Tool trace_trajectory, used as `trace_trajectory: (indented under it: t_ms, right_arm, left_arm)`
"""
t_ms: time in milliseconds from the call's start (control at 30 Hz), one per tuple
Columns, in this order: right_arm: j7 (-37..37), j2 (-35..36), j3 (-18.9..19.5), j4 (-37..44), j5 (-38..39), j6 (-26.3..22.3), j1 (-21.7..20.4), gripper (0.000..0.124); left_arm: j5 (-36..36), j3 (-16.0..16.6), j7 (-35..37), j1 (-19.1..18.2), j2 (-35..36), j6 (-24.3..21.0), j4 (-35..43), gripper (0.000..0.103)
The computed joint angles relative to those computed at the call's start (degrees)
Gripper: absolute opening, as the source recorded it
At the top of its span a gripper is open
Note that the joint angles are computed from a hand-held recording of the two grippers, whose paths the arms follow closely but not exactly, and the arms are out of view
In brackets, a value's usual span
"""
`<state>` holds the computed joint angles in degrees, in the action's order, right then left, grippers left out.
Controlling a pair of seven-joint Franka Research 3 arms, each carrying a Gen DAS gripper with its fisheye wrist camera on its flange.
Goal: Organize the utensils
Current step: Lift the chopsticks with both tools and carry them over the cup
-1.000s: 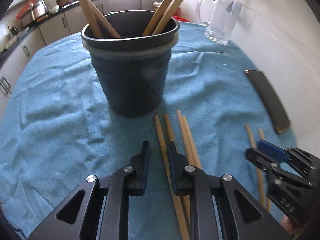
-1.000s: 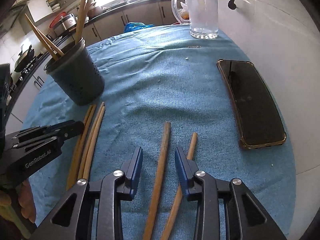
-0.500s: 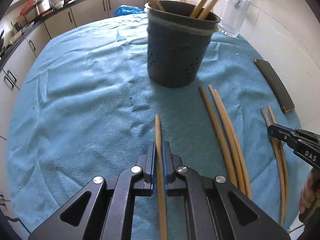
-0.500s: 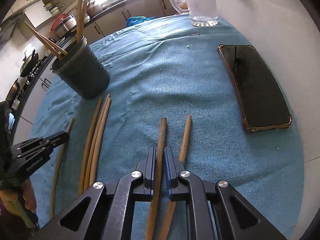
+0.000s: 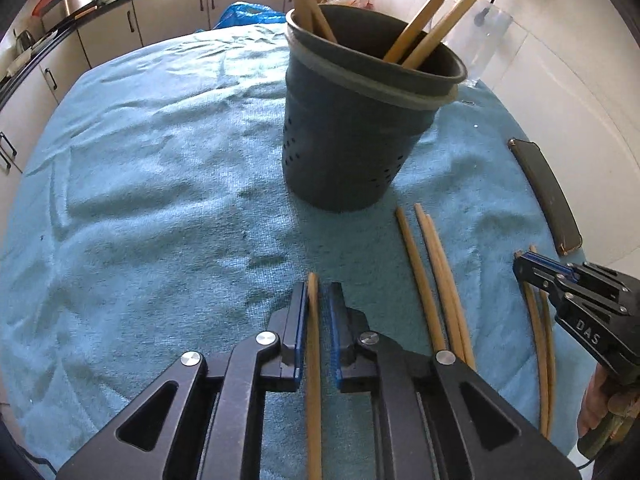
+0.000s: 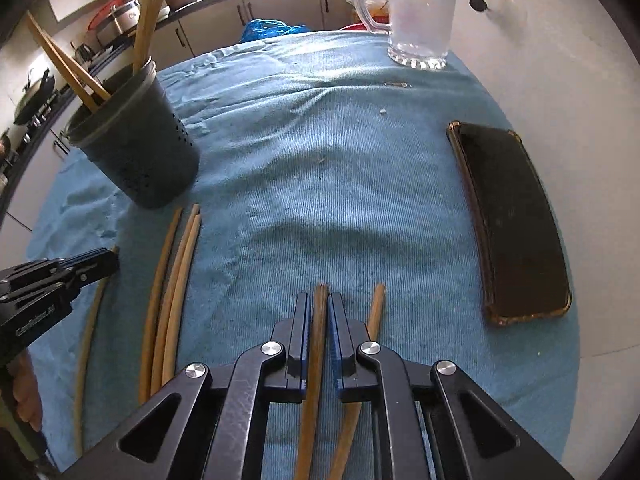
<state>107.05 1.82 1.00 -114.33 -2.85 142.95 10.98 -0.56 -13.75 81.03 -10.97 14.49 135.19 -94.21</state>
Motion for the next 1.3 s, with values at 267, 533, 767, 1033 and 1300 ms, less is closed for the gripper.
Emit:
trace_trajectory:
  t_ms: [267,533,767,1033,1300]
  right_arm:
    - [-0.68,-1.59,0.00,-1.54,1.96,4.42,-0.07,0.008]
    - [-2.36,-9.09,1.41,-6.00,5.59,13.79,-0.43,0.008]
    - [1.42,-16.63,5.39,-12.00,1.43,19.51,-2.91,0.008]
    - [1.22,-24.30,7.61,-17.69,1.50,22.15,-4.19,0.008]
    - [-1.11,-28.85,8.40,-20.22,4.44,22.72,-4.00,0.008]
  left_arm:
    - [4.79,0.85,-2.90,-0.77,-6.39,6.24,-6.96,0.005]
    - [3.11,1.78,-2.68,-0.62,-18.45,13.10,-15.32,0.005]
    - [3.09,3.11,-4.89,-1.51,-27.97,18.20,-22.50,0.005]
    - [6.75,3.06,-7.45,-2.52,-36.06,20.84,-28.95,0.005]
    - [9.98,3.34,-10.23,-3.42,-41.04,22.79,-32.75,0.005]
